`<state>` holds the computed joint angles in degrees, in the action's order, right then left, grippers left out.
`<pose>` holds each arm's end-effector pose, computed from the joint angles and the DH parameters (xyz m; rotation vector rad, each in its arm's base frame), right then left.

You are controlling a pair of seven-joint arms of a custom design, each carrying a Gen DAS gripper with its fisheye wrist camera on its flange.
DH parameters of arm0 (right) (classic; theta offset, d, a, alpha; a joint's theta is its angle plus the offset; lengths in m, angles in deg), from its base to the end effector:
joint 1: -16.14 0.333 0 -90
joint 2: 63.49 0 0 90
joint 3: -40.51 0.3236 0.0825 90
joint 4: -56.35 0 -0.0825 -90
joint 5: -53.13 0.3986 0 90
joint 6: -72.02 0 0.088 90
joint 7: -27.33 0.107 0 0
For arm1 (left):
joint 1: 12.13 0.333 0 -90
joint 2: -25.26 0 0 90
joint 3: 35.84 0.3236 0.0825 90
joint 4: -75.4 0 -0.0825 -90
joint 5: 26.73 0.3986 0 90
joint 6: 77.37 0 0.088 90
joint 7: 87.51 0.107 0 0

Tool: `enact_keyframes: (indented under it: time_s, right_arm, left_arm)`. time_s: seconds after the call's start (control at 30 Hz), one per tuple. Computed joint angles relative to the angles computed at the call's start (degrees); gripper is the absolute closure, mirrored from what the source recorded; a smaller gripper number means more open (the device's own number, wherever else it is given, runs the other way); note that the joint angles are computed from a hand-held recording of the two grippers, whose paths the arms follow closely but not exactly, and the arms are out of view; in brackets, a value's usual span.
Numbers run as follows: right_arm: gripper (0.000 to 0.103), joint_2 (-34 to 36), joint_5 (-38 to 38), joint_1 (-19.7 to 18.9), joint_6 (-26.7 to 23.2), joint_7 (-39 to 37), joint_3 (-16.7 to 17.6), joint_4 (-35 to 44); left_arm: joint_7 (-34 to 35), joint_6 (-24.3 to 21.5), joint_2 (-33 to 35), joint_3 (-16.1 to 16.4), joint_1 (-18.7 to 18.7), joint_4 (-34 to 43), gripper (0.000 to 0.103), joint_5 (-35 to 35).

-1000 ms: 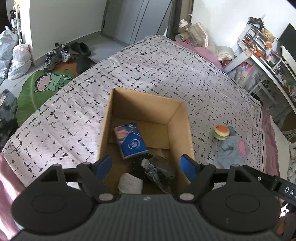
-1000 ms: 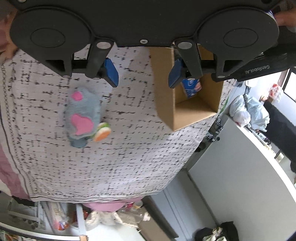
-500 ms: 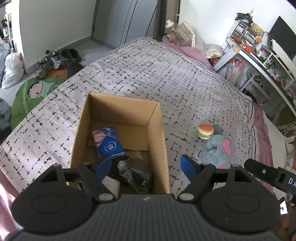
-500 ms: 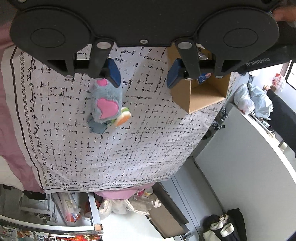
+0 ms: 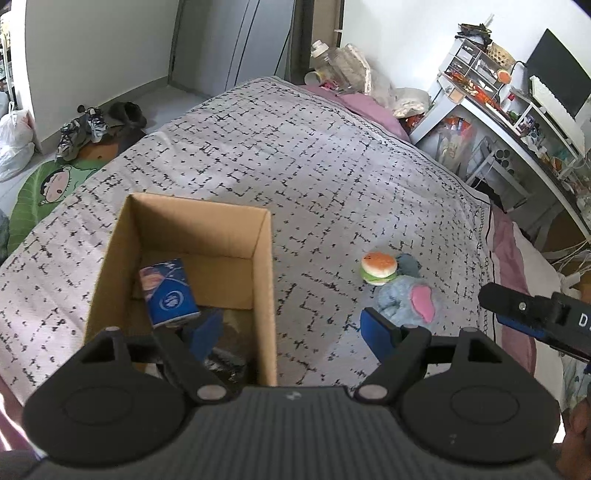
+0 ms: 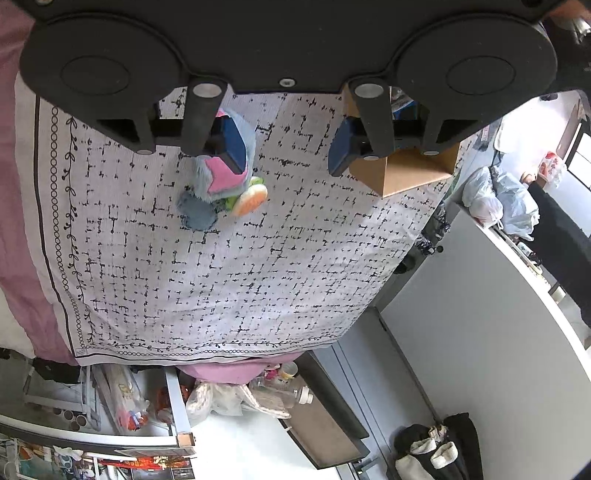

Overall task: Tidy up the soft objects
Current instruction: 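Withdraw both tools from the box toward the grey plush mouse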

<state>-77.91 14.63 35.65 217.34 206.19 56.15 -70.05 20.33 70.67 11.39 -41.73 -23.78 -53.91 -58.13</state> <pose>0.4262 0.3210 0.5452 -1.2576 2.0561 -0.5220 0.5061 -0.1534 0.5246 -1.7672 2.2452 -0.9893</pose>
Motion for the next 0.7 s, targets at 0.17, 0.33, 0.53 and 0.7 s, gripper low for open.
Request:
enact_keyframes:
  time_s: [0.17,0.33,0.53,0.7]
  right_arm:
    - [0.054,0.98,1.3,-0.49,3.03,-1.91,-1.39,-0.13]
    - [0.058,3.05,2.8,-1.15,6.72,-1.99,-2.54,-0.72]
    - [0.062,4.51,6.09,-1.78,11.43,-0.91,-3.77,-3.26]
    - [0.062,5.19,8.74,-2.4,14.4,-0.27,-4.61,-5.02]
  left_arm:
    - [-0.77,1.39,1.43,-0.88,-0.75,0.82,0.023,-0.47]
    - [-1.83,2.6,3.45,-1.78,-1.26,1.78,0.023,-0.16]
    - [-2.81,3.42,6.65,-2.67,-1.42,3.24,0.027,-0.84]
    - [-2.58,3.75,8.97,-3.62,-1.38,4.76,0.03,-1.44]
